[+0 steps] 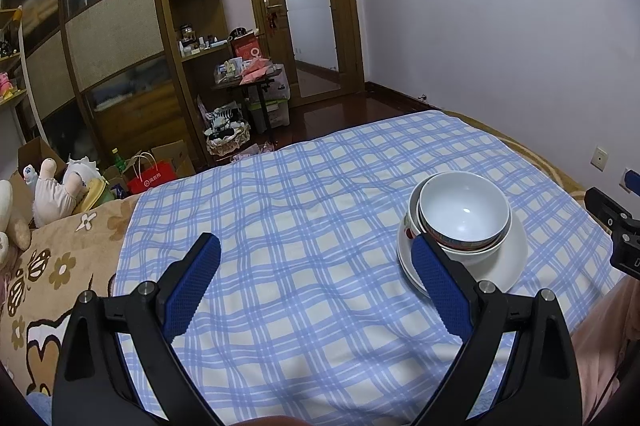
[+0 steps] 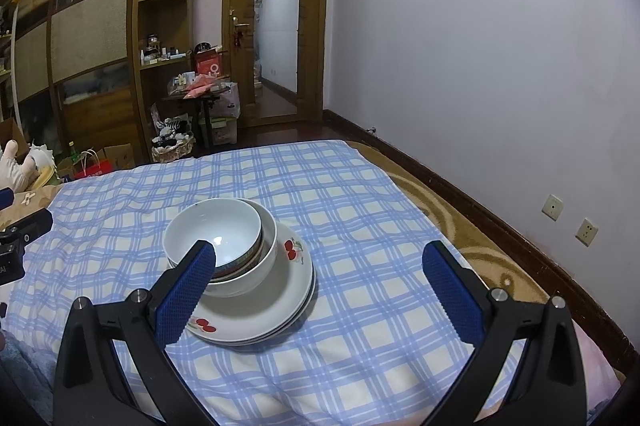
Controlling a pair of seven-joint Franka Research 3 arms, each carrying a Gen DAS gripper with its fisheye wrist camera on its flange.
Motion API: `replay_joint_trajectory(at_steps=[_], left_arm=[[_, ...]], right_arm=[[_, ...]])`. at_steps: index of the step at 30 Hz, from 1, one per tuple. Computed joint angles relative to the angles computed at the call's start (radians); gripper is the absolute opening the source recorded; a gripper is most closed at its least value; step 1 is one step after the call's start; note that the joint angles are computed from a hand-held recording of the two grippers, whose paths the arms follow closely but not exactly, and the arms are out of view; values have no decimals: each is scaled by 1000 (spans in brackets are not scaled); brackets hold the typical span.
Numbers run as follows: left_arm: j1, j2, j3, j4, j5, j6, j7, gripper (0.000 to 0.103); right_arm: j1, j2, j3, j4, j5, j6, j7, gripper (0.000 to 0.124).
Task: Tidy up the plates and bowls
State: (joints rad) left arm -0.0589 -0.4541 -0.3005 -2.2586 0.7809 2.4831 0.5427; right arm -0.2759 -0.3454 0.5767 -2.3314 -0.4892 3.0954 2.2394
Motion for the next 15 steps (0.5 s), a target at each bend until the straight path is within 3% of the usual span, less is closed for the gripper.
replay_joint_trajectory(at_steps=[15], left_arm=[[-4, 2, 2, 9, -9, 3, 21, 95]], right_arm=[[12, 3, -10, 0, 4, 0, -5, 103]])
